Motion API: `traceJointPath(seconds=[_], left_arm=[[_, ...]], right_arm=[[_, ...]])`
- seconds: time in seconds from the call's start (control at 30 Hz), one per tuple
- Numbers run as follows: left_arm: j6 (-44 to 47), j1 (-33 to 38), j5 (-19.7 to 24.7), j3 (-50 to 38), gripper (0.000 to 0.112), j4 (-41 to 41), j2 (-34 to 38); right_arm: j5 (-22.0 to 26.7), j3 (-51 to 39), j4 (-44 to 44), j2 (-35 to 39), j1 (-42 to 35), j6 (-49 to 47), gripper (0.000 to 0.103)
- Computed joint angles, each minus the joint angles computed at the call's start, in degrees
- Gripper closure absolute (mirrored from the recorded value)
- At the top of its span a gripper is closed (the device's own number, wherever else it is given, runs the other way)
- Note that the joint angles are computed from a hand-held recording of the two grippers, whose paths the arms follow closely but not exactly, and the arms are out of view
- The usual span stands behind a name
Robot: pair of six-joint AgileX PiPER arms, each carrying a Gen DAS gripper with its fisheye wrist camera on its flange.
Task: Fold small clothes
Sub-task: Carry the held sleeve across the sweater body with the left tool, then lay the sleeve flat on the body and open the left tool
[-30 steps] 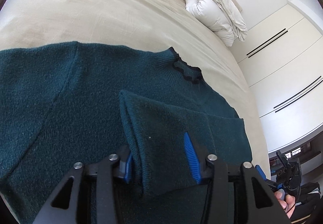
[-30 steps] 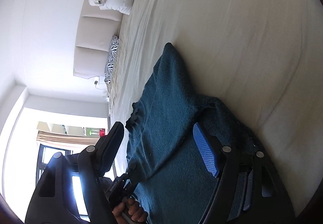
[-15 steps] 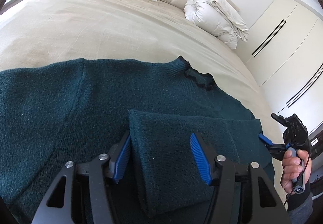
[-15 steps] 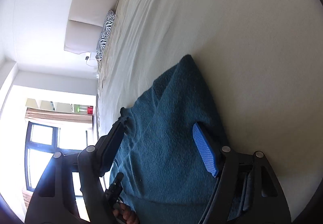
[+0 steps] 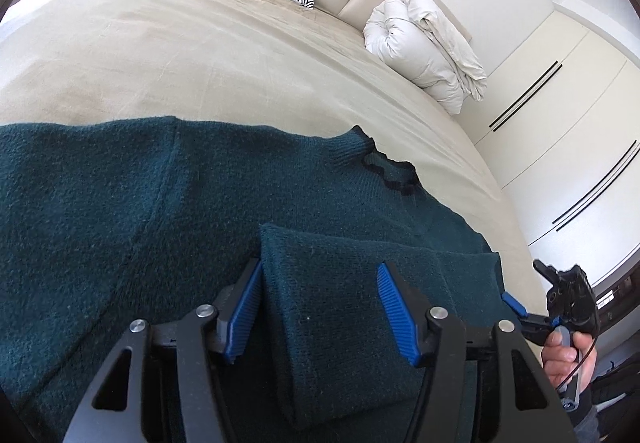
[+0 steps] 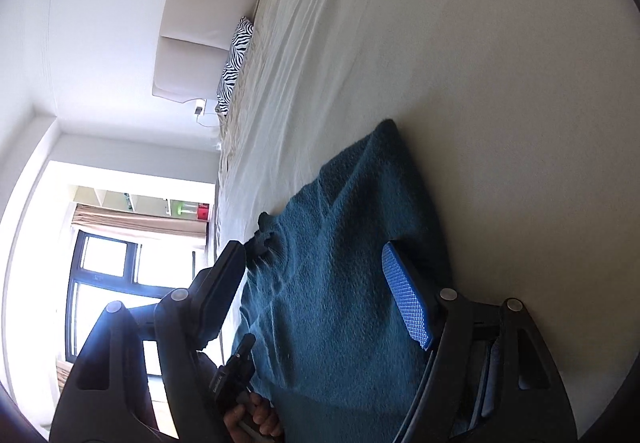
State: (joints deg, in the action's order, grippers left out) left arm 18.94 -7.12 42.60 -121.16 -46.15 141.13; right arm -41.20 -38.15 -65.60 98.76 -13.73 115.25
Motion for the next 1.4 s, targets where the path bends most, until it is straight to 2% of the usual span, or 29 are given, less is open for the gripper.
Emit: traceJointPath(seconds=[0.07,0.13,0.2,0.3,0.37,0.43,0.5,0.67,0.77,0.8,0.83,0.87,0.93,1.0,1.1,1.17,1.27,1.4], left_arm=[[0.58,0.96,-4.29,9.49,0.036,-1.02,-6.57],[8.97,3.60,-8.22,20.95,0.021,-9.44,-13.98],[16.28,7.55,-10.44,31.36,0.020,-18.14,-20.47],[25.13,16.94,-8.16,43.74,0.020,-31.92,-26.89],[28.22,24.32,-5.76,49.94,0.022,-39.17,-29.09],[30.01,31.40,-3.78,54.49,0.023,-44.84,-29.91],[29.60,36.86,-2.78,55.91,0.025,-46.90,-29.21],[25.05,42.98,-0.51,51.20,0.030,-47.23,-23.47],[21.46,44.35,-0.58,48.03,0.040,-49.46,-20.11],[20.90,44.53,-1.40,47.29,0.046,-50.38,-19.50],[19.83,44.50,-2.23,46.17,0.059,-50.23,-18.73],[17.27,44.40,-2.94,44.56,0.066,-48.43,-17.85],[12.41,44.20,-4.14,41.51,0.093,-44.35,-16.64],[8.13,42.64,-6.07,38.47,0.104,-38.50,-16.88],[6.09,37.94,-9.43,35.15,0.104,-31.03,-20.14],[2.24,33.71,-10.11,30.92,0.104,-22.61,-21.97],[-5.02,24.12,-10.88,22.65,0.104,-5.86,-23.21],[-12.89,7.71,-12.97,16.76,0.104,17.06,-23.16]], right_arm=[[0.52,6.28,0.98,-6.64,0.16,-0.44,0.033],[-0.28,13.14,3.42,-13.73,0.04,-2.58,0.032],[1.66,18.98,7.08,-21.74,2.79,-3.41,0.030],[7.99,25.08,23.25,-30.07,15.61,-10.27,0.029],[12.61,25.88,34.71,-33.06,25.92,-15.78,0.029],[14.98,23.66,46.17,-31.52,35.83,-22.96,0.029],[16.22,20.15,57.62,-28.05,44.39,-31.60,0.029],[16.42,10.06,84.49,-18.71,59.07,-53.34,0.029],[17.48,4.05,88.73,-14.45,62.54,-57.42,0.029],[18.33,2.37,91.50,-13.87,63.69,-60.45,0.029],[19.06,1.29,93.90,-13.63,64.52,-63.09,0.029],[19.85,0.32,95.54,-13.39,65.01,-65.02,0.029],[20.88,-0.64,99.63,-13.66,66.17,-69.26,0.029],[21.74,-1.65,96.74,-12.75,64.01,-67.62,0.029],[21.24,-0.03,97.45,-14.43,63.29,-68.40,0.029],[20.50,1.45,99.79,-15.74,63.38,-70.20,0.029],[19.80,3.17,104.38,-17.29,63.87,-74.44,0.029],[19.03,7.22,103.90,-20.21,62.64,-73.80,0.029]])
